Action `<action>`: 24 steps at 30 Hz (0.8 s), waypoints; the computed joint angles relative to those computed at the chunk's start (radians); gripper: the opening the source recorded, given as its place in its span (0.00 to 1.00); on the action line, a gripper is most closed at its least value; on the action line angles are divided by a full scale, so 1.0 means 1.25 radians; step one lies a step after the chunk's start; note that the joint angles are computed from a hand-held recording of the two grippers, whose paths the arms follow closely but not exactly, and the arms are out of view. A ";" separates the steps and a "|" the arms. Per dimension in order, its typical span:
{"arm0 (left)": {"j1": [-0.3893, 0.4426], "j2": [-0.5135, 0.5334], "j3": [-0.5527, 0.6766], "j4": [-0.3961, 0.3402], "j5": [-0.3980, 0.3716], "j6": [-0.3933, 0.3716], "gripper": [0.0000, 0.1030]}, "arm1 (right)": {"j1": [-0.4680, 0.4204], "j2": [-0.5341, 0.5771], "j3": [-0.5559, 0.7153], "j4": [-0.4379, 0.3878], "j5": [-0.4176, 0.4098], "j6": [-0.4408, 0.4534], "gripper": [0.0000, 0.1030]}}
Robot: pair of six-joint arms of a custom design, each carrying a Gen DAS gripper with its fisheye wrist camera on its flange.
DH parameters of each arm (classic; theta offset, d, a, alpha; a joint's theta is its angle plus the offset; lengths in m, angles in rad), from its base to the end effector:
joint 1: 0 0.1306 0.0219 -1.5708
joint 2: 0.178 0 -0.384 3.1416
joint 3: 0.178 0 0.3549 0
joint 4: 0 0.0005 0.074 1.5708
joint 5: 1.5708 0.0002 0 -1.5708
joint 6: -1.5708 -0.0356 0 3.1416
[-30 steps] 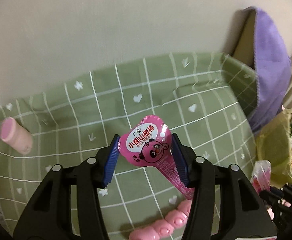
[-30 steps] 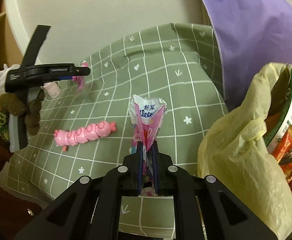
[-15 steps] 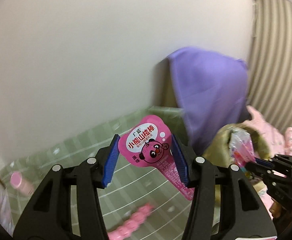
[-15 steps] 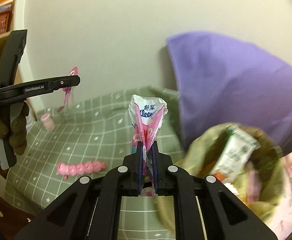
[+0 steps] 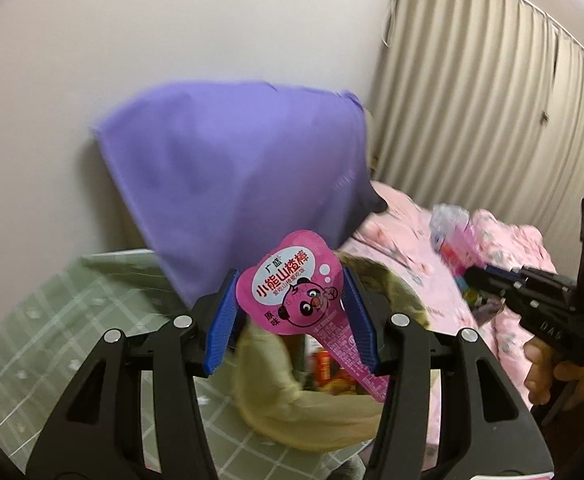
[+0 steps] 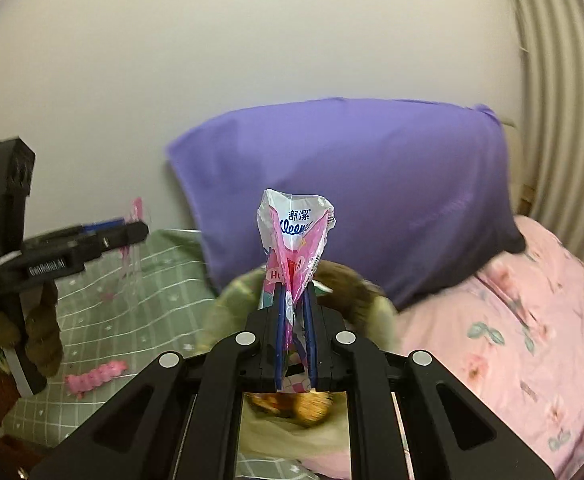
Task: Collect trash
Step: 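Carry the pink lollipop and pink wrapper over the trash bag and lower them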
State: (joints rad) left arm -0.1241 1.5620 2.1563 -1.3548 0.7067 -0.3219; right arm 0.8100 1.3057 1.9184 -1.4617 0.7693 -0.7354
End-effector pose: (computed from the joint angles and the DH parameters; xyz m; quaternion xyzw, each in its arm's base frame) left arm 0.4473 -0.0796 0.6380 0.3237 0.8107 -0.2800 0.3994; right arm 0.2558 0.2321 0.6424 0.1001 0.8716 -0.0229 0.4794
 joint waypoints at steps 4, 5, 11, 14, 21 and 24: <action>-0.050 0.011 -0.021 -0.011 -0.012 -0.022 0.47 | -0.019 -0.031 -0.025 -0.044 0.012 -0.047 0.10; -0.058 0.016 -0.020 -0.016 -0.014 -0.026 0.47 | -0.025 -0.038 -0.032 -0.046 0.010 -0.052 0.10; -0.103 0.042 -0.013 -0.040 -0.024 -0.044 0.47 | -0.045 -0.069 -0.075 -0.048 -0.002 -0.074 0.10; -0.117 0.051 -0.003 -0.041 -0.017 -0.049 0.47 | -0.057 -0.078 -0.093 -0.038 -0.014 -0.070 0.10; -0.132 0.072 0.008 -0.041 -0.020 -0.019 0.47 | -0.077 -0.115 -0.155 0.024 -0.039 -0.056 0.10; -0.138 0.080 -0.001 -0.052 -0.024 -0.017 0.47 | -0.094 -0.126 -0.179 0.046 -0.066 -0.050 0.10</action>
State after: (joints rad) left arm -0.2971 1.6625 2.1548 -1.4197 0.6767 -0.3432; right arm 0.6929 1.1485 1.6947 -1.4040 0.6865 -0.7975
